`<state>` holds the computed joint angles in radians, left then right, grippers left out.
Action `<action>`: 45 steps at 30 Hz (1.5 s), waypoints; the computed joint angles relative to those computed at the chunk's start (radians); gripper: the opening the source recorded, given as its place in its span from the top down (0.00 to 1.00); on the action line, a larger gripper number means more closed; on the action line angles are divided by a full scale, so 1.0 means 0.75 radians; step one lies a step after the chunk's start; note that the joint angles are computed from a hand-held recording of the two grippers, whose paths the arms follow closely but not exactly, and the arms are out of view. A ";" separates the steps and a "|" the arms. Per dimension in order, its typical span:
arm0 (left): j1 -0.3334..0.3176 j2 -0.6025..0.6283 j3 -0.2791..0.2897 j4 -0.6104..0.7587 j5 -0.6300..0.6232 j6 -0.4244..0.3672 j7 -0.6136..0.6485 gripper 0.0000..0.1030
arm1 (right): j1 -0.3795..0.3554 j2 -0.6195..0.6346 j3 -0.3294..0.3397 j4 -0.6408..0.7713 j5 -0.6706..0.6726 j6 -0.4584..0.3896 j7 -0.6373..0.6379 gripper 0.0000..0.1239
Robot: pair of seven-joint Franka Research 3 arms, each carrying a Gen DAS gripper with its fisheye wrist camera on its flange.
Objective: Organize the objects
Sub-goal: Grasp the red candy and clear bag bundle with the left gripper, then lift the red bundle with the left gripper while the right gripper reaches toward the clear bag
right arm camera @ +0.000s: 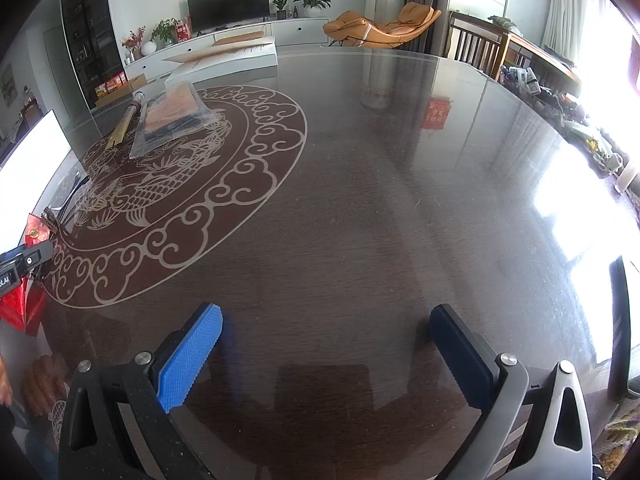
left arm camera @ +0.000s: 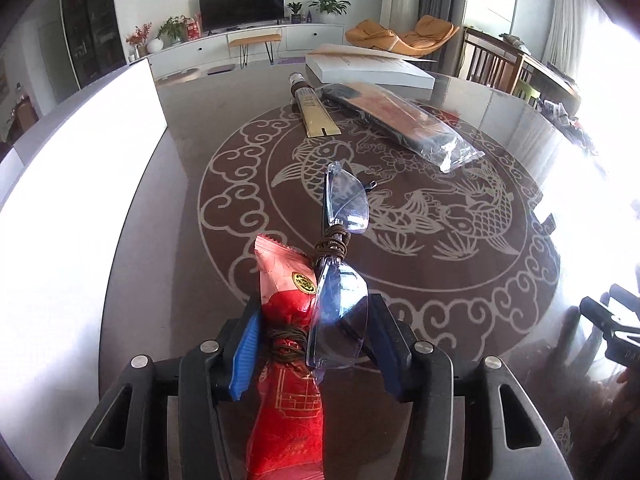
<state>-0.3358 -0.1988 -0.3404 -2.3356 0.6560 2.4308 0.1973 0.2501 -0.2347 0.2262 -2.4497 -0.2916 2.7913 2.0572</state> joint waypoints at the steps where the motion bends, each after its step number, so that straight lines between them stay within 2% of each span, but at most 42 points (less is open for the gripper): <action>1: -0.004 -0.001 -0.003 0.003 -0.004 -0.023 0.011 0.38 | 0.000 0.000 0.000 0.000 0.000 0.000 0.000 0.17; 5: -0.003 -0.020 -0.007 -0.024 -0.002 -0.031 -0.022 0.24 | 0.000 0.000 0.000 0.000 -0.001 0.000 0.001 0.17; 7: -0.002 -0.032 -0.007 -0.040 0.000 -0.031 -0.038 0.14 | 0.000 0.001 0.000 0.001 -0.001 0.000 0.001 0.17; 10: 0.003 -0.044 -0.004 -0.057 0.002 -0.026 -0.047 0.06 | 0.000 0.002 0.000 0.001 -0.002 0.001 0.002 0.17; 16: 0.003 -0.037 -0.001 -0.052 -0.016 -0.030 -0.033 0.00 | 0.001 0.003 -0.001 0.001 -0.003 0.001 0.003 0.17; 31: 0.008 -0.058 -0.009 -0.080 -0.013 0.002 -0.027 0.00 | 0.008 -0.002 -0.008 -0.003 0.013 0.005 -0.017 0.17; 33: 0.009 -0.058 -0.010 -0.080 -0.011 0.001 -0.032 0.00 | 0.032 -0.003 -0.028 0.006 0.062 -0.021 -0.081 0.17; 35: 0.009 -0.057 -0.011 -0.079 -0.008 0.000 -0.037 0.00 | 0.091 0.011 -0.070 0.044 0.201 -0.064 -0.190 0.17; 37: 0.009 -0.055 -0.012 -0.076 -0.006 -0.003 -0.041 0.00 | 0.163 0.029 -0.112 0.071 0.379 0.010 -0.332 0.17; 38: 0.009 -0.053 -0.011 -0.074 -0.005 -0.003 -0.042 0.00 | 0.173 0.059 -0.101 0.116 0.402 0.015 -0.365 0.17; 42: 0.008 -0.052 -0.010 -0.074 -0.004 -0.003 -0.042 0.00 | 0.238 0.261 -0.061 0.406 0.455 -0.035 -0.534 0.23; 44: 0.006 -0.054 -0.010 -0.076 -0.004 -0.003 -0.041 0.00 | 0.282 0.388 -0.047 0.588 0.616 -0.122 -0.709 0.31; 45: 0.004 -0.056 -0.011 -0.077 -0.006 -0.005 -0.039 0.00 | 0.296 0.459 -0.038 0.694 0.683 -0.211 -0.750 0.34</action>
